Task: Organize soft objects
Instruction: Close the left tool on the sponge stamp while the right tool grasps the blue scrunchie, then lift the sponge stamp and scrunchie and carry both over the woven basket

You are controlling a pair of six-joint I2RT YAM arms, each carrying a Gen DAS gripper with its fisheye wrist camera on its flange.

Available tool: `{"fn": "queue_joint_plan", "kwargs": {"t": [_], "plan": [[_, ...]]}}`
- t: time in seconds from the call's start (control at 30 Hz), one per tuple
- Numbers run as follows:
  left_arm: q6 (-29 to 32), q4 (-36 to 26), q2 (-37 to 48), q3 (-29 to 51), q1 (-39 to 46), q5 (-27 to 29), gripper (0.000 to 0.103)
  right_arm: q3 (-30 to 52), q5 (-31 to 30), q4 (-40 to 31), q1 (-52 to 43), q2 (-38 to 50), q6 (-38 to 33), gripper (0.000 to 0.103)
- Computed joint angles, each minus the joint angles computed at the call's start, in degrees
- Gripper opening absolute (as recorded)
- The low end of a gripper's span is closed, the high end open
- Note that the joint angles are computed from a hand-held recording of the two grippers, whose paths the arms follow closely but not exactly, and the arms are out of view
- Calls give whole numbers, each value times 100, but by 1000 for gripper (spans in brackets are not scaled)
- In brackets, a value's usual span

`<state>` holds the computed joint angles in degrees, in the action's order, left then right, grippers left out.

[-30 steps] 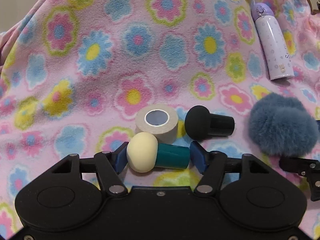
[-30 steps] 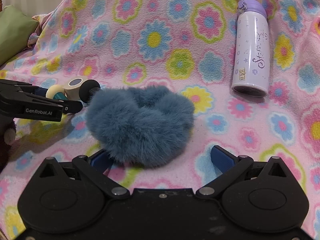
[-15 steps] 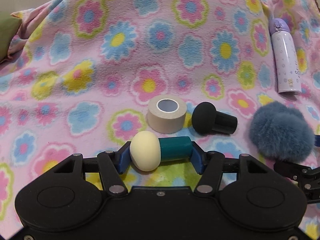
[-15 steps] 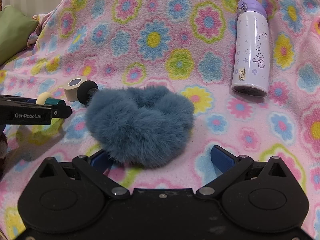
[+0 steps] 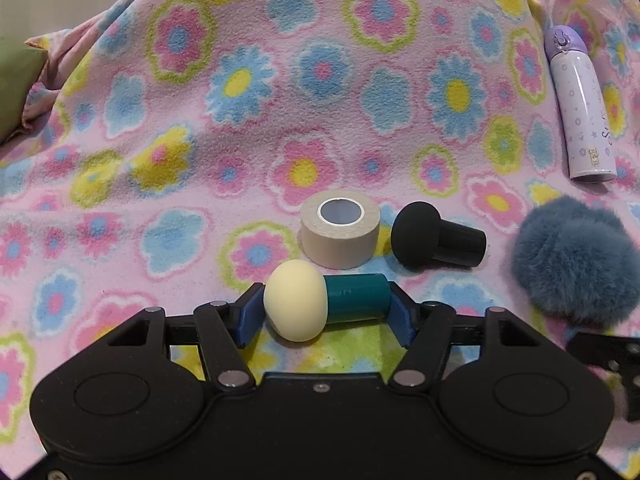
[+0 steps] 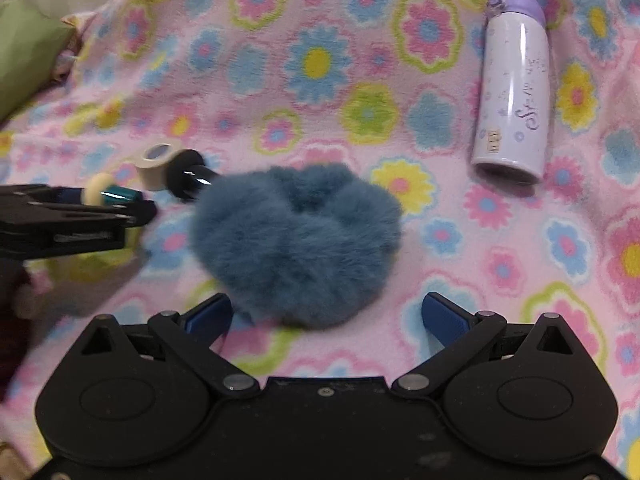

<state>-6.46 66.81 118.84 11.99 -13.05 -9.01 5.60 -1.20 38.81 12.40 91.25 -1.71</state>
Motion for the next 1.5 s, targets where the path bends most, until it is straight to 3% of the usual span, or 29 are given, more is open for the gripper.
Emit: {"fn": "queue_joint_plan", "kwargs": {"t": [0.07, 0.2, 0.3, 0.53, 0.73, 0.83, 1.0, 1.27, 1.5], "plan": [[5, 19, 13, -3, 12, 20, 62, -195, -184, -348, 38, -645, 10, 96], [-4, 6, 7, -2, 5, 8, 62, -465, 272, -978, 488, -1972, 321, 98], [-6, -12, -4, 2, 0, -2, 62, -288, 376, -1358, 460, -2354, 720, 101], [-17, -46, -34, 0, 2, 0, 62, 615, 763, -1053, 722, -1122, 833, 102], [-12, -63, -47, -2, -8, -19, 62, 1579, 921, -1332, 761, 252, 1108, 101], [-13, -62, -51, -5, -3, -12, 62, 1770, 1235, -1395, 954, 636, 1090, 94], [-1, -69, -49, 1, 7, -3, 62, 1677, 1155, -1436, 950, 699, 1113, 69], [11, -40, -45, -20, 53, 59, 62, 1019, 714, -2066, 627, -871, 1359, 61], [47, -200, -218, -68, -36, 12, 57, 551, 260, -3354, 198, -2908, 1461, 61]]}}
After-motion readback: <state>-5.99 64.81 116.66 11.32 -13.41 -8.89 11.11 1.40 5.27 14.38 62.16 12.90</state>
